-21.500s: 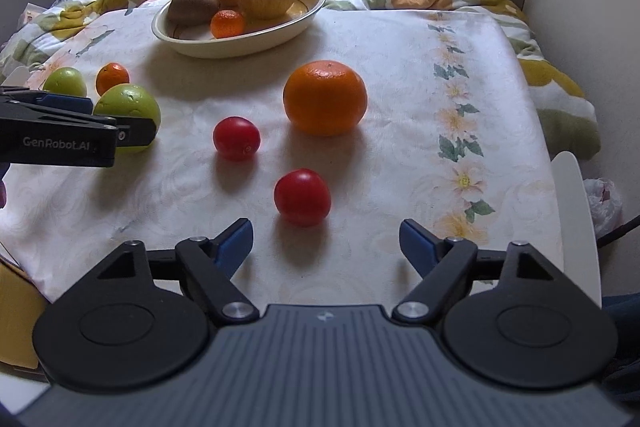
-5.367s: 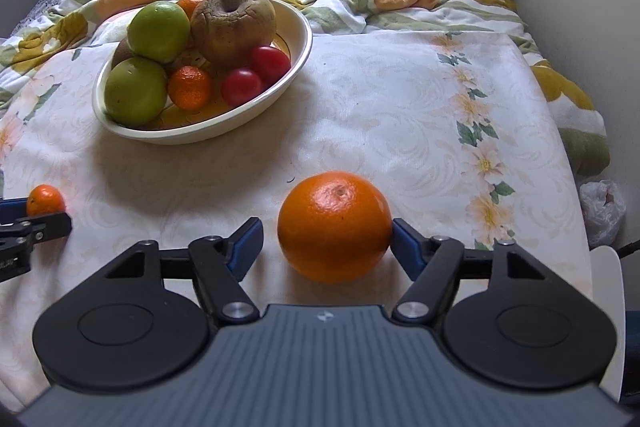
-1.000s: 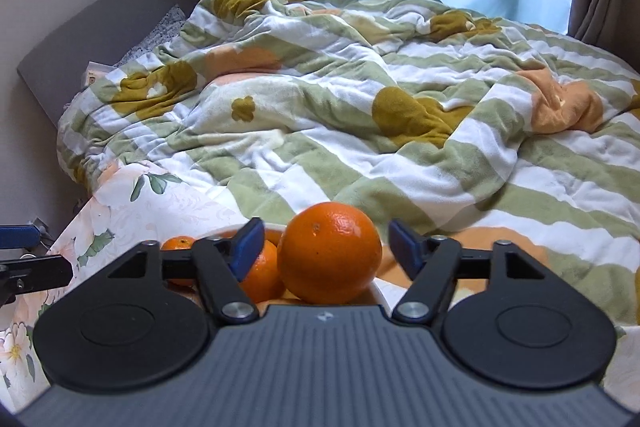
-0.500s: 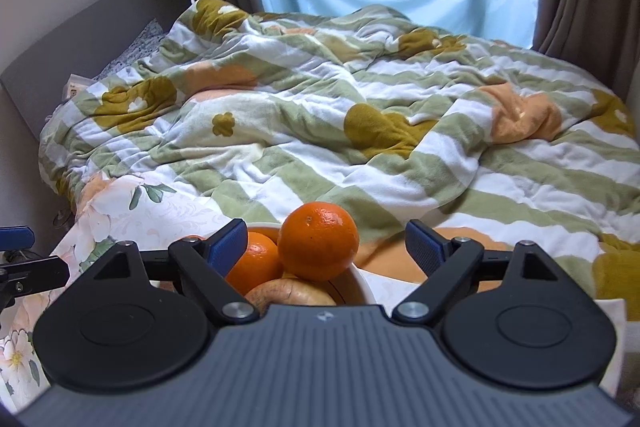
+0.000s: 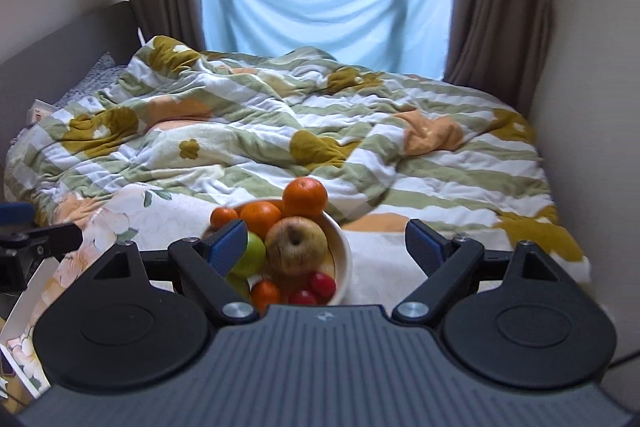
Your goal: Organize fruits
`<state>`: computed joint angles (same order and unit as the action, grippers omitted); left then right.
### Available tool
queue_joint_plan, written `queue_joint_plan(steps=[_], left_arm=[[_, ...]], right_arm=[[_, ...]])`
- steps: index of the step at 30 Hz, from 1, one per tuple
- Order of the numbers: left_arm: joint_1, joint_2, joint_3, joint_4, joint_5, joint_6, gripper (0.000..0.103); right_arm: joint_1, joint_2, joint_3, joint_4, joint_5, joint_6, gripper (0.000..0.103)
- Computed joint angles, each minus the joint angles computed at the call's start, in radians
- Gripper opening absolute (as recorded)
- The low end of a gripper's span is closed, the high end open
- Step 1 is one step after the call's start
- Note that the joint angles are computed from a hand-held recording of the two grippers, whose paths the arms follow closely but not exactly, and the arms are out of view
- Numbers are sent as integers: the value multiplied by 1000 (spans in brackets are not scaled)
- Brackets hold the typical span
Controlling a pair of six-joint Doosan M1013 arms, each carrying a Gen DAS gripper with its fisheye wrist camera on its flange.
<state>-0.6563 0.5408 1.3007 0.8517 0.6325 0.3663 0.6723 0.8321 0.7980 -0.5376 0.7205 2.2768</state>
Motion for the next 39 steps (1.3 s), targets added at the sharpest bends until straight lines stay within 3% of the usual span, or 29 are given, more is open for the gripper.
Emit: queue_joint_plan(steps=[4,11,21,39], left_arm=[[-16,-40,65,49,-9,-19,103],[-40,-82,140,63,2,-6,103],[-65,-107,197,80,-4,-34,103],[-72,-112,204,92,3,-34,103]], right_arm=[[41,-65,108,-101,30,134,103],[100,-112,203,-180,150,276,103],[125,-166,307,-200,154,412,103],[127,-177,331,-204,149,431,103]])
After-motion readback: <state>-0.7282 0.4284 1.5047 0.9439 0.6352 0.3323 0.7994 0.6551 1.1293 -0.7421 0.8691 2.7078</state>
